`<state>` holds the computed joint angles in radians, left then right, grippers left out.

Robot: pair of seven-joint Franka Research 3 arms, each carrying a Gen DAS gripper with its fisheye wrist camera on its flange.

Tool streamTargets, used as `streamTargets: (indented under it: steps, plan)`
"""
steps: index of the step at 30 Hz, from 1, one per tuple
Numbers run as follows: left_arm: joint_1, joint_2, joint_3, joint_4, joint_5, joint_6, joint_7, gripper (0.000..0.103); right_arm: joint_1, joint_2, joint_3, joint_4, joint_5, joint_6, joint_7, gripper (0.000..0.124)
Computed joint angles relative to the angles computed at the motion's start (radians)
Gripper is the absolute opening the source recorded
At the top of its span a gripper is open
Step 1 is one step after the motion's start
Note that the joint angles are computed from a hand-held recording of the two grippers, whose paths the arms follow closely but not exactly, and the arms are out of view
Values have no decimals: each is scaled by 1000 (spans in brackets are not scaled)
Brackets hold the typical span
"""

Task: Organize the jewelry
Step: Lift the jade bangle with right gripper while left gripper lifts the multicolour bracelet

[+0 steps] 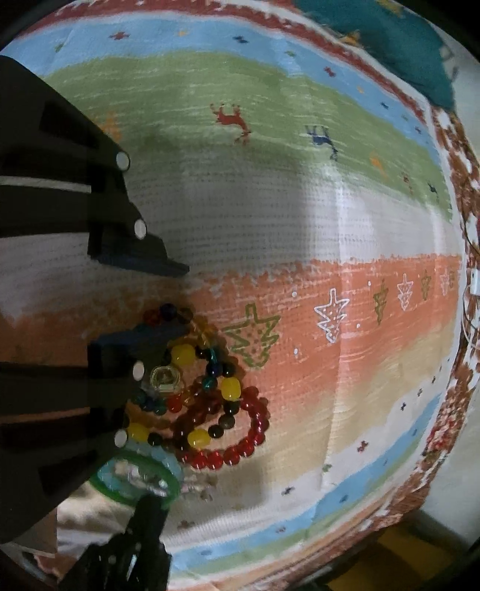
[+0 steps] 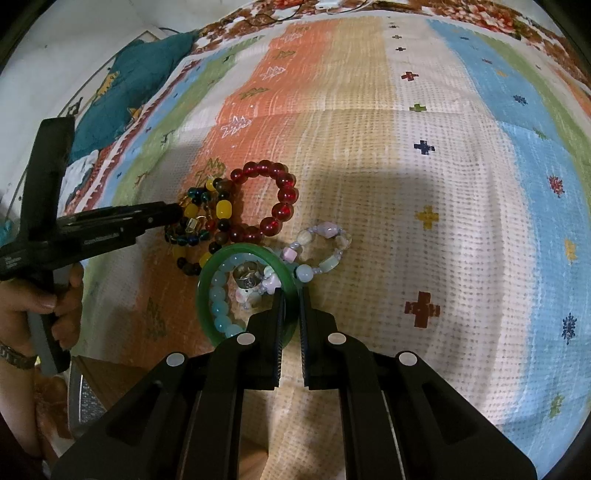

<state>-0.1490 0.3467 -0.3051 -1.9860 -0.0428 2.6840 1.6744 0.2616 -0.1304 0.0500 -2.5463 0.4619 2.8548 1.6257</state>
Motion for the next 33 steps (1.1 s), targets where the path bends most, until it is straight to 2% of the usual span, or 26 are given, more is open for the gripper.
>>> streamTargets:
  steps: [2,8,14,19,23,27,30,33]
  plan:
    - [-14,-2,19,-3,36,9,-23,9,0,-1,0,-1,-1,0,1,9]
    - [19,-18,-7,-12,-17,18,13,9,-7,-8,7,-5,-41,13,29,9]
    - [47,-93,-39,-69,-121,60,86,9,-16,-27,12,-18,-80,25,55,9]
    - [48,-161,-53,-120,-238,88,176,9,-51,-62,42,-41,-197,42,151,9]
    - [24,-207,-43,-157,-313,113,235,9,-59,-101,51,-64,-234,56,186,9]
    - [-5,-244,-24,-186,-371,124,281,9,-108,-137,98,-86,-339,61,271,9]
    - [-24,-272,-8,-207,-408,131,310,9,-106,-158,99,-99,-358,65,290,9]
    - [-43,-306,8,-228,-471,131,360,9,-142,-186,138,-113,-421,75,346,9]
